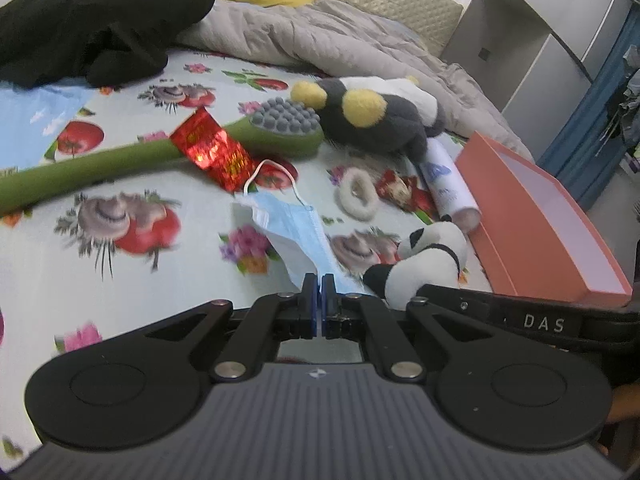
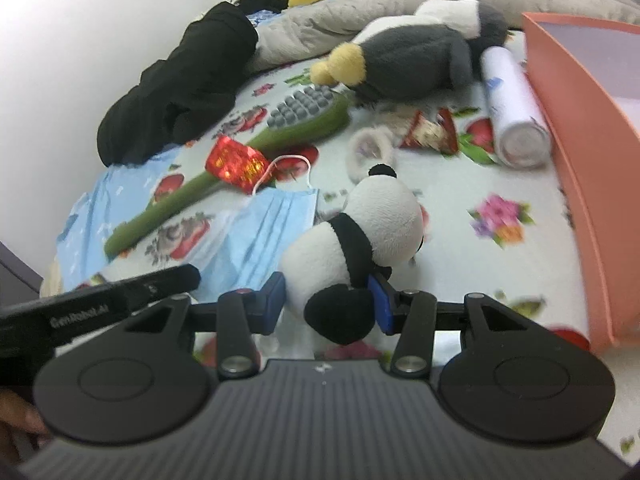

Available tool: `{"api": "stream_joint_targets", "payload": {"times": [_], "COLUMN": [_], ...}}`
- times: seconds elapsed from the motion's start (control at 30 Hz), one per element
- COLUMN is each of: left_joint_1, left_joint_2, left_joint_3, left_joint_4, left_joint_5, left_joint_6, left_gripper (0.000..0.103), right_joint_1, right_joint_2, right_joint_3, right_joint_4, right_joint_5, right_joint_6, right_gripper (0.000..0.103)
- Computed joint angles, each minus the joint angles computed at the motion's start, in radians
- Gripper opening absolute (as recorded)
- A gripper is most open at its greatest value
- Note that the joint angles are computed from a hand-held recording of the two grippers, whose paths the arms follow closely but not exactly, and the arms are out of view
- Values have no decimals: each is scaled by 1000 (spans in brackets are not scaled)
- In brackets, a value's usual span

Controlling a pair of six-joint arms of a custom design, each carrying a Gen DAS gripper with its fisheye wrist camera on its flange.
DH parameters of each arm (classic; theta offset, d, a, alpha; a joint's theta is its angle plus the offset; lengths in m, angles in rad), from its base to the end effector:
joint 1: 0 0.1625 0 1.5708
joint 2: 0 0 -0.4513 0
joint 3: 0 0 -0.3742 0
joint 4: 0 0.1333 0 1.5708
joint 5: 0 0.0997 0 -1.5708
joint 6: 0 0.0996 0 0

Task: Organize soft objects
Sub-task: 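Close the right gripper on the panda plush while the left gripper pinches the blue mask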

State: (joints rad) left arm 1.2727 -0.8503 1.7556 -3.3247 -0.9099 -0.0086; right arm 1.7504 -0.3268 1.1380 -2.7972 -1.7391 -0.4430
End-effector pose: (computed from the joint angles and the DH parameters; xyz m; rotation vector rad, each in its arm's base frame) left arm -0.0061 -0.6820 0.2301 -0.0215 2.3964 -1.1813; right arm 0.2605 -0.7820 -0.0136 0.8300 -2.7459 0.5671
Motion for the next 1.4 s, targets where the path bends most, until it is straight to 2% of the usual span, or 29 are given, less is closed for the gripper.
{"api": "stream_joint_targets", "payload": {"times": [0.17,0.3,0.43,0.63,0.67,0.7,0.73,0.8,0.9,1.0,1.17,1.23,1.27,1.4], "left_joint_1": [-24,-45,-49,-40,-38,-36,-35,-37,-37,-36,-35,-36,-37,-36], "left_joint_2": [-25,-34,-41,-32,-31,-29,-28,-21,-15,-9,4,11,14,26], "left_joint_3": [79,119,123,87,81,74,68,67,65,54,37,28,23,5], "left_joint_4": [-15,-3,57,142,156,170,184,166,149,163,167,168,168,171], "left_joint_5": [-8,7,21,42,45,50,55,75,84,99,117,127,133,145], "left_joint_6": [-87,-107,-121,-119,-125,-134,-145,-150,-143,-154,-146,-140,-136,-124], "left_gripper": [2,2,2,5,9,24,48,65,69,71,74,75,76,78], "right_joint_1": [-17,-28,-39,-43,-40,-39,-37,-37,-36,-29,-20,-21,-24,-31], "right_joint_2": [-70,-107,-124,-126,-123,-119,-116,-110,-94,-65,-31,-29,-31,-43], "right_joint_3": [129,196,226,238,234,229,226,217,194,155,122,123,127,147], "right_joint_4": [-61,-97,-131,-179,-186,-190,-200,-204,-204,-199,-209,-200,-198,-210], "right_joint_5": [-22,-55,-81,-98,-108,-115,-119,-111,-100,-130,-181,-194,-193,-176], "right_joint_6": [13,11,38,88,101,112,126,151,176,189,149,132,136,119], "right_gripper": [49,49,50,57,60,62,67,68,70,70,69,67,62,57]}}
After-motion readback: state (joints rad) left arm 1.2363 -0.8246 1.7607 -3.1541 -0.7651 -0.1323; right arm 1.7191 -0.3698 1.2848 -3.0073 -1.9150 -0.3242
